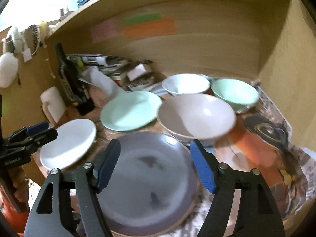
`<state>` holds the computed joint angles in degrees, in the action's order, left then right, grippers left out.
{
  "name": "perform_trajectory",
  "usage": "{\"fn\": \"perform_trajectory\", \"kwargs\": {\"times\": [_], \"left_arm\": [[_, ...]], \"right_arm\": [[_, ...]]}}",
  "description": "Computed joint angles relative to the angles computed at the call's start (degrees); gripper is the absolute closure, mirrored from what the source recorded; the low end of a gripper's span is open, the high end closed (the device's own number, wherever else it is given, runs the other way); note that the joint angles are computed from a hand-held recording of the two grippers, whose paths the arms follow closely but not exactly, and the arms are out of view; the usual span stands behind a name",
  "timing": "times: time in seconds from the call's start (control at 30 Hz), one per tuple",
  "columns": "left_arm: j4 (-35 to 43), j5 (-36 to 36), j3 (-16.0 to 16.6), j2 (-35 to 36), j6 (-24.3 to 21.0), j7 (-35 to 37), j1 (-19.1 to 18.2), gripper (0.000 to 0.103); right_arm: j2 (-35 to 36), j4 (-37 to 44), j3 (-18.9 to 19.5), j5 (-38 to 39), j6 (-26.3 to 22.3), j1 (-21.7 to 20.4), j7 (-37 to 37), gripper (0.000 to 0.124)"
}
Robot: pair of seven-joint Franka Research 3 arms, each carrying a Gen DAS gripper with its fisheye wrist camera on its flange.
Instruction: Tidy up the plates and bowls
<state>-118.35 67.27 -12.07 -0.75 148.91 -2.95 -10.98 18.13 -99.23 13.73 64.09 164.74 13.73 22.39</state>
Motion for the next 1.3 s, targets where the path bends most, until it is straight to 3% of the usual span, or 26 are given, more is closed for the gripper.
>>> {"fn": "perform_trajectory", "kwargs": {"times": [0.07,0.3,0.73,0.87,0.93,1.3], "left_arm": [[-1.5,0.6,0.1,-1.5,-0.7,-1.0,0.3,0.012],[-7.8,-2.4,0.1,-6.5,-1.3,0.2,2.8,0.011],[-17.1,-7.5,0.7,-11.1,2.3,2.4,8.9,0.012],[-19.0,-8.9,1.5,-11.3,5.4,3.2,10.3,0.028],[-19.9,-10.3,1.9,-11.4,7.3,4.0,11.0,0.034],[-23.8,-17.5,2.4,-12.2,14.2,9.9,13.9,0.063]], "right_arm": [[0.1,0.3,0.4,-0.2,-0.4,0.4,-0.4,0.053],[1.4,2.1,0.6,-5.1,-2.5,3.0,2.8,0.050],[8.4,10.1,-0.4,-21.7,-7.7,7.5,16.8,0.050],[10.6,12.8,-2.1,-28.9,-10.2,9.4,23.0,0.051],[11.5,14.2,-2.5,-31.7,-11.5,10.0,25.5,0.062],[17.2,21.9,-3.8,-41.1,-19.9,11.7,36.1,0.093]]}}
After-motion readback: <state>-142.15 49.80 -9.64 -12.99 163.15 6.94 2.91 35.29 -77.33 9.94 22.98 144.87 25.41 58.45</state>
